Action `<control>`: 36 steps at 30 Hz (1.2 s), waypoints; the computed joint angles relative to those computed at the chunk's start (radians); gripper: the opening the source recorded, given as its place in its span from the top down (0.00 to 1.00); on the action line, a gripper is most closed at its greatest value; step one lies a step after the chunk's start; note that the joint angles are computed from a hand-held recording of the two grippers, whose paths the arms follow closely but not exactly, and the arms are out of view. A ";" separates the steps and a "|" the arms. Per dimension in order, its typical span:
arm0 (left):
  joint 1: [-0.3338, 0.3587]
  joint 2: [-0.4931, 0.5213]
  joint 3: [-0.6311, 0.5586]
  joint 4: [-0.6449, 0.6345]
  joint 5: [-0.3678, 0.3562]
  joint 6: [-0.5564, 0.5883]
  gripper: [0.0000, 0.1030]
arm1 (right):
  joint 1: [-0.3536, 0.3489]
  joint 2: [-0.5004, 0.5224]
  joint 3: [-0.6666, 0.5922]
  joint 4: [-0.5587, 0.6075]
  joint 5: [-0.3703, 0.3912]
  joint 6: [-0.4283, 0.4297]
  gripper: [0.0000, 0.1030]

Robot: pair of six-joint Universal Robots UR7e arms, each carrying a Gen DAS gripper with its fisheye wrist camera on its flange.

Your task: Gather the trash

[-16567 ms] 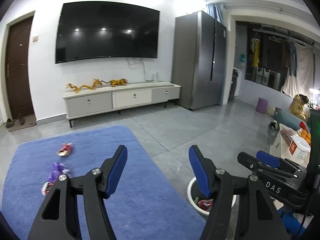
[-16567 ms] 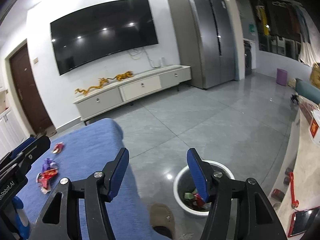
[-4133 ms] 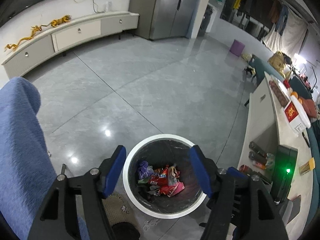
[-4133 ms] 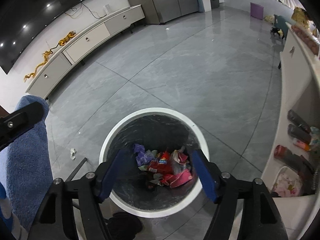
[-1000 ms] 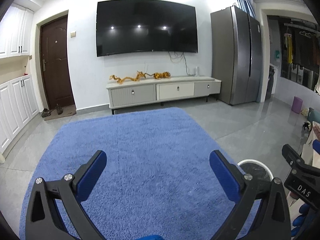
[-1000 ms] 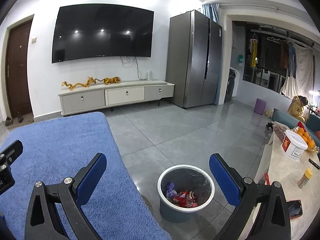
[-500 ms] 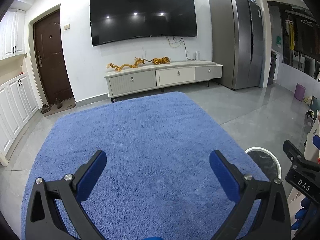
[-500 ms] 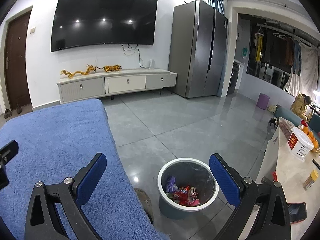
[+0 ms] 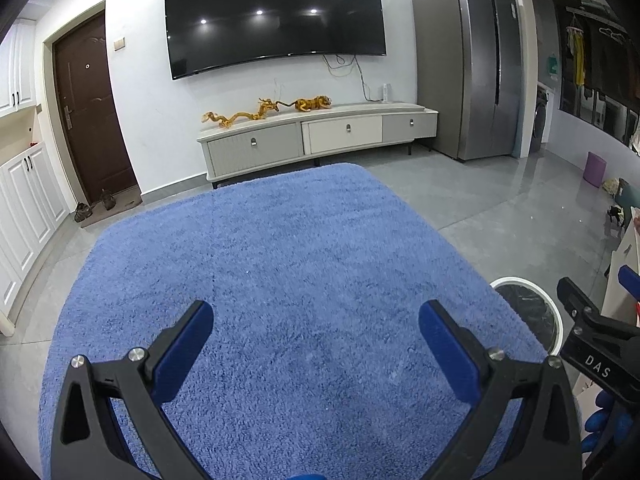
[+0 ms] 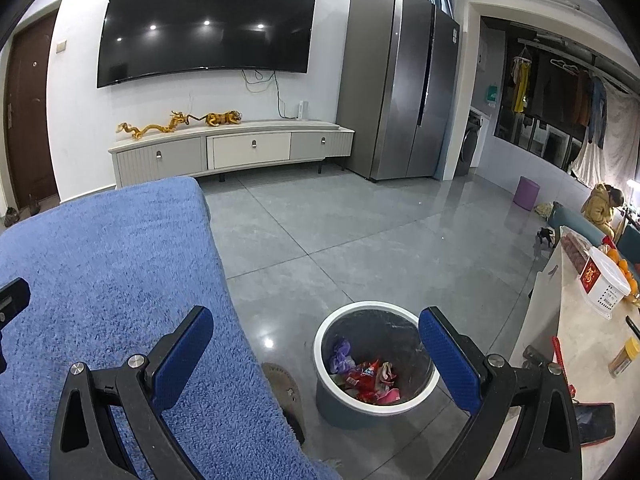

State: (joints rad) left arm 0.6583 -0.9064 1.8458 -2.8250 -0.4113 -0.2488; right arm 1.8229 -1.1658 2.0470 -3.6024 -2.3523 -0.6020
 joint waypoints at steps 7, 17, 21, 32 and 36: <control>0.003 0.002 -0.003 0.006 -0.006 0.000 0.00 | -0.006 0.003 -0.001 0.002 -0.004 0.002 0.00; 0.005 -0.003 0.006 0.015 -0.007 -0.012 0.00 | -0.006 0.005 -0.002 0.010 -0.010 0.011 0.00; 0.007 -0.005 0.009 0.012 -0.006 -0.013 0.00 | -0.007 0.007 -0.001 0.001 -0.014 0.007 0.00; 0.007 -0.022 0.019 0.042 -0.003 -0.044 0.00 | -0.010 0.007 -0.002 -0.002 -0.028 0.010 0.00; 0.008 -0.024 0.020 0.041 -0.003 -0.044 0.00 | -0.009 0.007 -0.002 -0.004 -0.030 0.007 0.00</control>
